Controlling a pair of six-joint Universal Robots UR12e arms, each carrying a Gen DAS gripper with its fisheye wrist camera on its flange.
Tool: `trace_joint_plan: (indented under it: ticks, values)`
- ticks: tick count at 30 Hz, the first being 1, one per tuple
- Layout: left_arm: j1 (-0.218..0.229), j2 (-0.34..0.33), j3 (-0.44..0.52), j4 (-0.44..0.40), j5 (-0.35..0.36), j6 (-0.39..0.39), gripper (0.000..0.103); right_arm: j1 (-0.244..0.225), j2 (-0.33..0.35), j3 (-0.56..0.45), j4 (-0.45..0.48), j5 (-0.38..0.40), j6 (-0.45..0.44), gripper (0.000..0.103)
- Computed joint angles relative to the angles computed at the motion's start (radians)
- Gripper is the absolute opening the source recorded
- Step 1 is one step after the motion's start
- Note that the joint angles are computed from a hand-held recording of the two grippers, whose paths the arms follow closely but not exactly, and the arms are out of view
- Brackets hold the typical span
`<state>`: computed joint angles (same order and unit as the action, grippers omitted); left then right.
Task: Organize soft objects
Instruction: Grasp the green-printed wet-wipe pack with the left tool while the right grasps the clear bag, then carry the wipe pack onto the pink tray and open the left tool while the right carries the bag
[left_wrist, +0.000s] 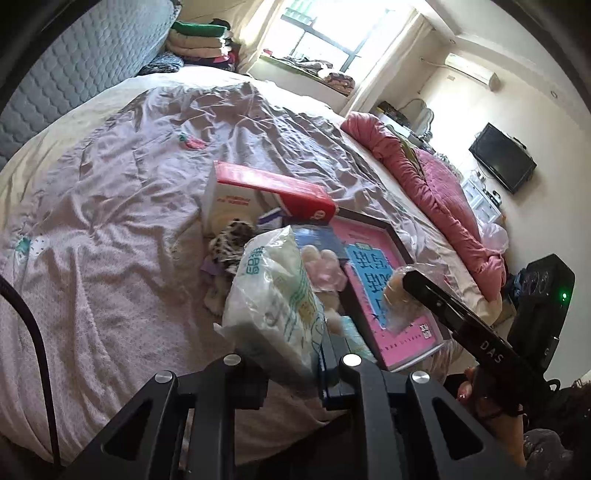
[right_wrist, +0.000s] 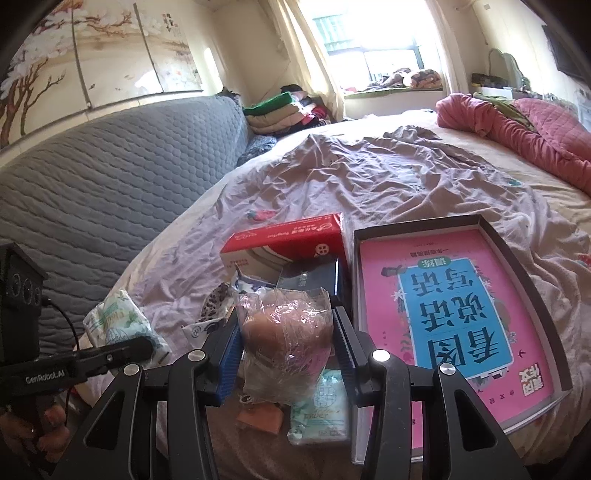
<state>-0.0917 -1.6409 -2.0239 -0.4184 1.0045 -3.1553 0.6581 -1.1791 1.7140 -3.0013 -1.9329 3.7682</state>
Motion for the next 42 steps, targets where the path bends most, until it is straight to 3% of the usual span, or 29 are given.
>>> trace_joint_plan:
  ticks: [17, 20, 28, 33, 42]
  values:
    - [-0.104, -0.002, 0.048, -0.025, 0.057, 0.031, 0.02, 0.001, -0.069, 0.083, -0.038, -0.123, 0.015, 0.047]
    - [-0.135, -0.01, 0.061, -0.02, 0.094, 0.051, 0.02, -0.002, -0.082, 0.099, -0.04, -0.144, 0.027, 0.047]
    - [-0.199, -0.049, 0.105, -0.056, 0.087, 0.094, 0.02, -0.019, -0.122, 0.15, -0.033, -0.199, 0.09, 0.047]
    - [-0.233, -0.082, 0.138, -0.107, 0.084, 0.102, 0.02, -0.03, -0.145, 0.181, 0.014, -0.228, 0.137, 0.047]
    - [-0.288, -0.151, 0.203, -0.237, 0.142, 0.147, 0.02, -0.052, -0.161, 0.209, 0.136, -0.244, 0.213, 0.047]
